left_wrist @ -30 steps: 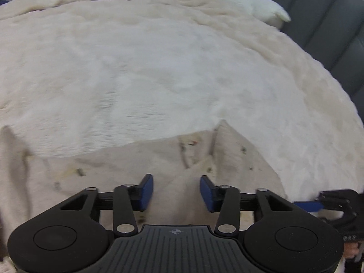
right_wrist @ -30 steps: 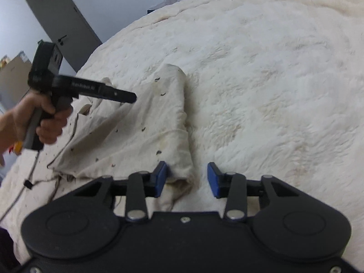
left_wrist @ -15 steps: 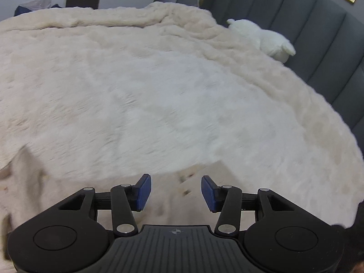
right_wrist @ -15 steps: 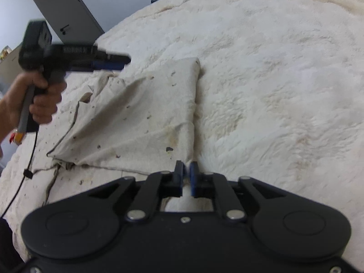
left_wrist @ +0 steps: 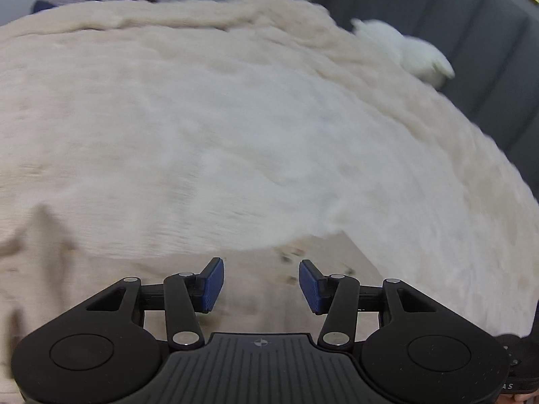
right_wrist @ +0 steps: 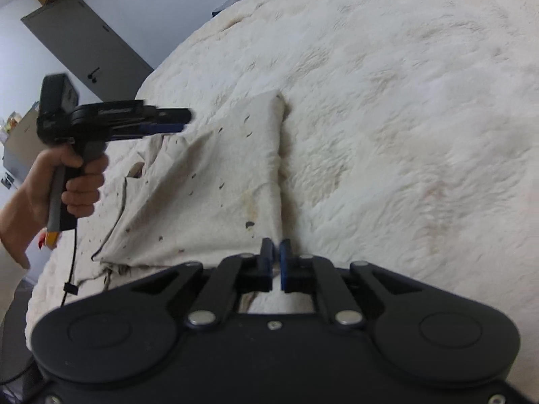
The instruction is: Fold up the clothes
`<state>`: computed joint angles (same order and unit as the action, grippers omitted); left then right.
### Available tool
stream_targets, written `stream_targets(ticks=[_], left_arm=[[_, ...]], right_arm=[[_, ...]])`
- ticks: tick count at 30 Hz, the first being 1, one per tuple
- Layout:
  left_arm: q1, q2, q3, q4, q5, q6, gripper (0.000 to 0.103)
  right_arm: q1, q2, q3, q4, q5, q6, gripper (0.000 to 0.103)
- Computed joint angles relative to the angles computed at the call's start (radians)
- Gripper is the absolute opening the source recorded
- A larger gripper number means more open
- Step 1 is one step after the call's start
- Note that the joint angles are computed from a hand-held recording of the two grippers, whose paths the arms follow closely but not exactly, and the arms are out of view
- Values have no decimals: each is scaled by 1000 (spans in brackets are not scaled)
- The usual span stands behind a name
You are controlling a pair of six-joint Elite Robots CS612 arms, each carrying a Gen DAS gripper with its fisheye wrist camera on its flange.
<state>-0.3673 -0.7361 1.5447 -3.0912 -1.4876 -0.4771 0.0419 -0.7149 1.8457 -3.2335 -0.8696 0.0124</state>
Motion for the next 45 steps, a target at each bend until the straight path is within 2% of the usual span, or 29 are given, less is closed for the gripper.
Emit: stream_targets(ticks=[4, 6, 9, 12, 14, 16, 17, 18, 23, 25, 26, 27, 28, 29, 31, 33, 36, 39, 41, 43, 45], left_arm=[[20, -56, 78, 10, 51, -13, 51], [33, -102, 145, 40, 98, -52, 51], [45, -142, 215, 57, 108, -92, 50], [51, -152, 264, 20, 61, -109, 50], [44, -139, 262, 13, 59, -107, 50], [34, -121, 253, 2, 76, -106, 28], [27, -114, 249, 1, 98, -113, 2], [21, -111, 249, -3, 125, -124, 1], [4, -141, 312, -88, 249, -284, 2], [4, -144, 286, 2, 243, -258, 4], [-2, -150, 273, 63, 269, -249, 12], [-10, -155, 269, 81, 299, -258, 22], [-14, -156, 272, 61, 304, -259, 26], [-17, -157, 272, 26, 285, -257, 31], [-19, -151, 254, -28, 216, -235, 34], [-24, -135, 204, -30, 148, -183, 46], [-31, -82, 74, 36, 39, -152, 53], [-35, 0, -100, 179, -35, -151, 53], [-33, 40, -179, 257, -71, -154, 53], [-35, 115, -332, 432, -109, -153, 52], [-35, 162, -425, 538, -140, -164, 52]], right_arm=[[-2, -1, -2, -3, -3, 21, 2], [1, -2, -3, 10, -7, 16, 2], [9, -8, -3, 26, -17, -4, 2], [9, -9, 0, 22, -20, -3, 3], [9, -10, 0, 23, -25, -6, 3], [10, -11, 1, 23, -30, -10, 3], [10, -11, 2, 23, -33, -13, 3], [10, -11, 3, 23, -37, -16, 3], [6, -8, 7, 6, -41, 0, 2], [8, -9, 7, 11, -39, -8, 2], [7, -10, 8, 17, -36, -8, 3], [6, -11, 8, 23, -33, -8, 4], [5, -12, 8, 30, -29, -8, 8], [3, -13, 8, 34, -25, -7, 11], [-5, -12, 12, 20, -9, 9, 11], [-11, -9, 16, 4, 4, 27, 11], [-11, -3, 12, -12, 0, 49, 16], [-9, 4, 5, -19, 15, 53, 17], [-4, 8, 1, -35, 18, 55, 18], [2, 10, -2, -49, 7, 55, 18], [5, 12, -8, -40, 7, 48, 18]])
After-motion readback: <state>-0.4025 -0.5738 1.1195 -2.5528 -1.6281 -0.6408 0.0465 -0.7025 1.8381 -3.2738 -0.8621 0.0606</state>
